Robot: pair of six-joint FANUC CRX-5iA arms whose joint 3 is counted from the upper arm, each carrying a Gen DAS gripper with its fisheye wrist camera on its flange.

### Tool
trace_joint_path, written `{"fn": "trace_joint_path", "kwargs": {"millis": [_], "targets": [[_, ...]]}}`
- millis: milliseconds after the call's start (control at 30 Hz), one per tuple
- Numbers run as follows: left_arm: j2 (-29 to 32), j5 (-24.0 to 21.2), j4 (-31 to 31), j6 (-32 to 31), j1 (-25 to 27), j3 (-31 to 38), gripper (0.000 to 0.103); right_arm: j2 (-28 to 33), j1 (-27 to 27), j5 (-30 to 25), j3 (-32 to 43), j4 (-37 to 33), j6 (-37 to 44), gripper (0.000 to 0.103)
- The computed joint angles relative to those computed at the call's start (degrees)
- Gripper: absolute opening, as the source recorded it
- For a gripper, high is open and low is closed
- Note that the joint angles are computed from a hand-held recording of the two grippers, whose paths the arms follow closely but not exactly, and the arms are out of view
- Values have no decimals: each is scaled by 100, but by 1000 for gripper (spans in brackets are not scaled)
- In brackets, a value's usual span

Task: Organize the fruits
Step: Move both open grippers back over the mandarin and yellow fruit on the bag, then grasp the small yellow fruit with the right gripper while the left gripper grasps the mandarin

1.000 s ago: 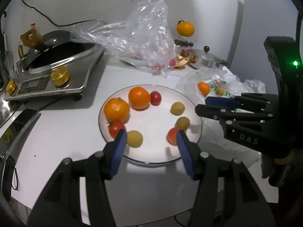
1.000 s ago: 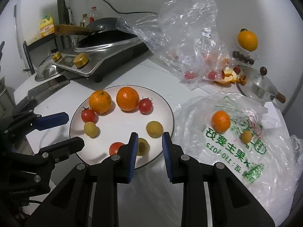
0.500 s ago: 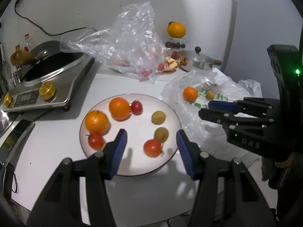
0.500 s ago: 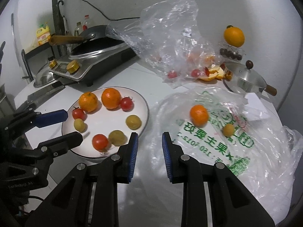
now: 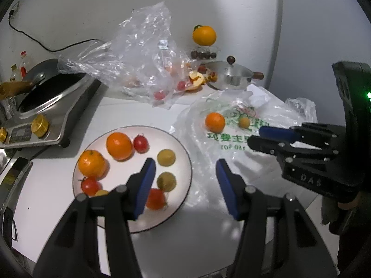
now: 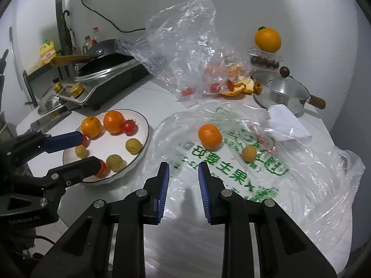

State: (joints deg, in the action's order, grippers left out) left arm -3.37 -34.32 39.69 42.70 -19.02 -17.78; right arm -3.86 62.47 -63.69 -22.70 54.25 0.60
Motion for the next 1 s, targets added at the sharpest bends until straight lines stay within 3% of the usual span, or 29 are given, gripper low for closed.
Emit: {"fn": "trace_joint_path", "kwargs": {"millis": [533, 1000], "targets": [[482, -58, -635, 699, -382, 672, 56, -449, -344, 251, -381, -68, 189, 28], [1089, -149, -1010, 1095, -664, 1412, 56, -525, -961, 625, -413, -328, 694, 28]]}}
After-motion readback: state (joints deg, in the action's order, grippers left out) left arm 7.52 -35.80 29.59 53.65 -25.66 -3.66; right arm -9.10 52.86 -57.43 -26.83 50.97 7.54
